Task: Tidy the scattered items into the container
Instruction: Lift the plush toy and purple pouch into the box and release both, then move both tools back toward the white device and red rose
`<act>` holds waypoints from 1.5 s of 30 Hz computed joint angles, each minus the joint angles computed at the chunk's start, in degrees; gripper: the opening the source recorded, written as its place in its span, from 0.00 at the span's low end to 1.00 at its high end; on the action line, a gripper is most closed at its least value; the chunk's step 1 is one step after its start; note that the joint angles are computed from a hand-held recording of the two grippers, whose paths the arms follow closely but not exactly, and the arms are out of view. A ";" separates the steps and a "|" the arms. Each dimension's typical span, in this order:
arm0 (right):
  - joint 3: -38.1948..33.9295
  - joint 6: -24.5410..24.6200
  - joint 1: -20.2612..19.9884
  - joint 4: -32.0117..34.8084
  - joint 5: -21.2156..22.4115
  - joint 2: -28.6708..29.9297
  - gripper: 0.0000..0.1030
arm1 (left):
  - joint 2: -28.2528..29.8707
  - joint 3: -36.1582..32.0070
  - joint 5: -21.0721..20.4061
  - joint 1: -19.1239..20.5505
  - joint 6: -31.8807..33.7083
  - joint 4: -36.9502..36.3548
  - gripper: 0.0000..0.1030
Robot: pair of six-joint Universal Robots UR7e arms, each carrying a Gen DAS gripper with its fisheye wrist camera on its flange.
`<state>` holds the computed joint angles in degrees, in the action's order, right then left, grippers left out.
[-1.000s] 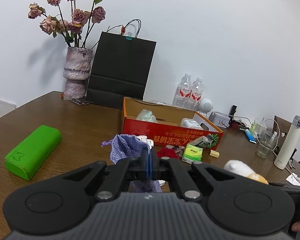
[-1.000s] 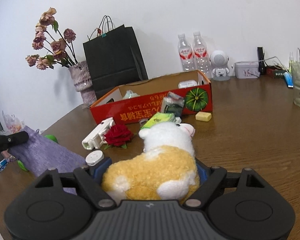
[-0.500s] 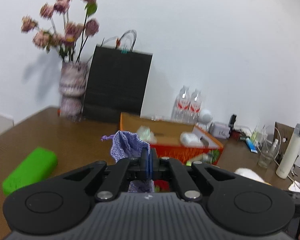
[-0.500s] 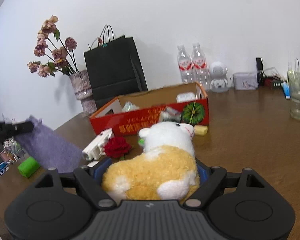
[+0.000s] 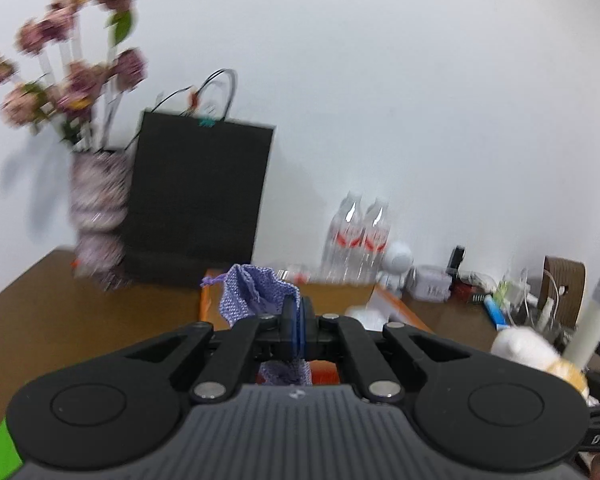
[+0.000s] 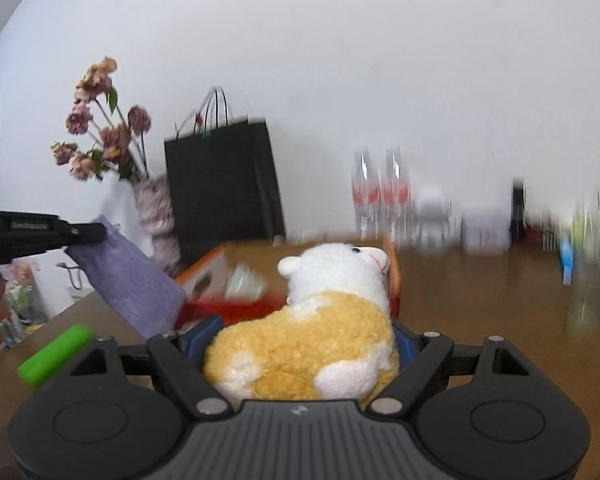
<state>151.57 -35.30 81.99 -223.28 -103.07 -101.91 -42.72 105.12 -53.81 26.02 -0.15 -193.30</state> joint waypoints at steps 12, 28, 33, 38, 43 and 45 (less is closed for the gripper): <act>-36.43 6.12 -0.06 33.95 -9.24 23.64 0.85 | 18.35 -30.02 -3.16 13.86 -8.52 33.73 0.05; -11.71 8.98 7.81 5.79 -24.08 12.59 1.00 | 2.47 -4.98 8.70 1.18 -5.62 18.50 1.00; 4.39 8.01 2.34 -11.04 -19.69 15.40 1.00 | -3.26 16.11 9.17 -2.91 -11.49 6.24 1.00; 8.29 7.19 0.34 -21.46 -20.44 24.97 1.00 | -2.26 21.40 9.61 -5.33 -16.45 7.79 1.00; 6.79 6.23 0.79 -24.79 -22.13 27.94 1.00 | -0.29 19.58 8.97 -5.01 -18.73 13.45 1.00; 6.18 6.12 0.88 -24.68 -21.39 28.29 1.00 | 0.06 20.22 9.39 -5.35 -18.54 12.09 1.00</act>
